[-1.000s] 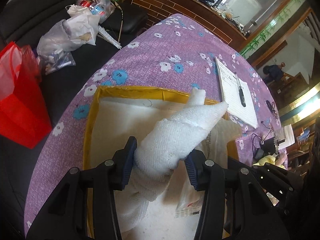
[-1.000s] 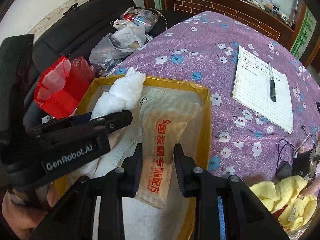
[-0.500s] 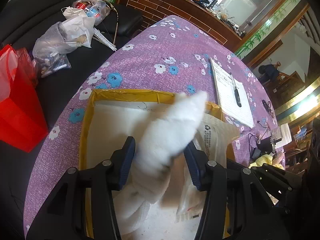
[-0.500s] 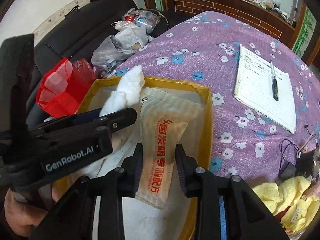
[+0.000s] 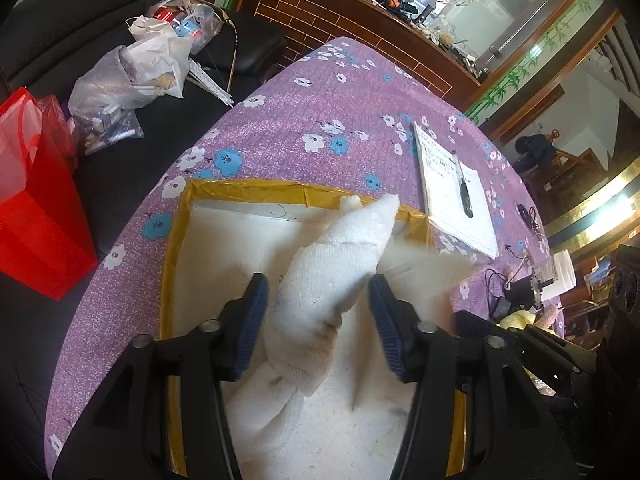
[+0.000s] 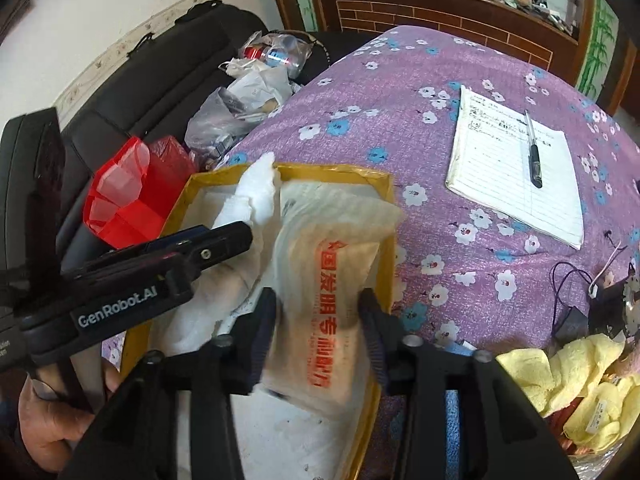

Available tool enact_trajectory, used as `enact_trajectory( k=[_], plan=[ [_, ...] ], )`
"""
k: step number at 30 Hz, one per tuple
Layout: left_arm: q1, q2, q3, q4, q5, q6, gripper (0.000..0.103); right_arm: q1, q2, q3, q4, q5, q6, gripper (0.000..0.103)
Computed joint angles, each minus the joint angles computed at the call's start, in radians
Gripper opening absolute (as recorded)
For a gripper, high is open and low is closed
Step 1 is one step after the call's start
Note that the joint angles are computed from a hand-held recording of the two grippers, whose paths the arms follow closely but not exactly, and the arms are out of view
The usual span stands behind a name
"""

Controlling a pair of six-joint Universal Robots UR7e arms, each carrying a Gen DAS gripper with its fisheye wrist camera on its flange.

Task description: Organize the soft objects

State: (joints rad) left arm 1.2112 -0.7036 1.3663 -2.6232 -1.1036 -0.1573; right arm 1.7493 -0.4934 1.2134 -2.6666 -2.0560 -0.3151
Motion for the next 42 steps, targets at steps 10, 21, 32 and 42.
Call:
enact_trajectory(
  k=[10, 21, 32, 42],
  plan=[
    [-0.045, -0.07, 0.162, -0.28, 0.296, 0.051, 0.069, 0.03, 0.059, 0.068, -0.558, -0.216, -0.214, 0.044],
    [0.008, -0.053, 0.186, -0.316, 0.393, 0.01, 0.069, 0.039, 0.29, -0.103, -1.104, -0.301, -0.674, 0.043],
    [0.047, -0.1, 0.195, -0.284, 0.207, -0.087, 0.068, 0.025, 0.282, -0.078, -1.087, -0.274, -0.657, 0.041],
    [-0.067, -0.281, 0.352, -0.343, 0.244, -0.134, 0.068, 0.075, 0.126, 0.101, -1.033, -0.194, -0.474, 0.041]
  ],
)
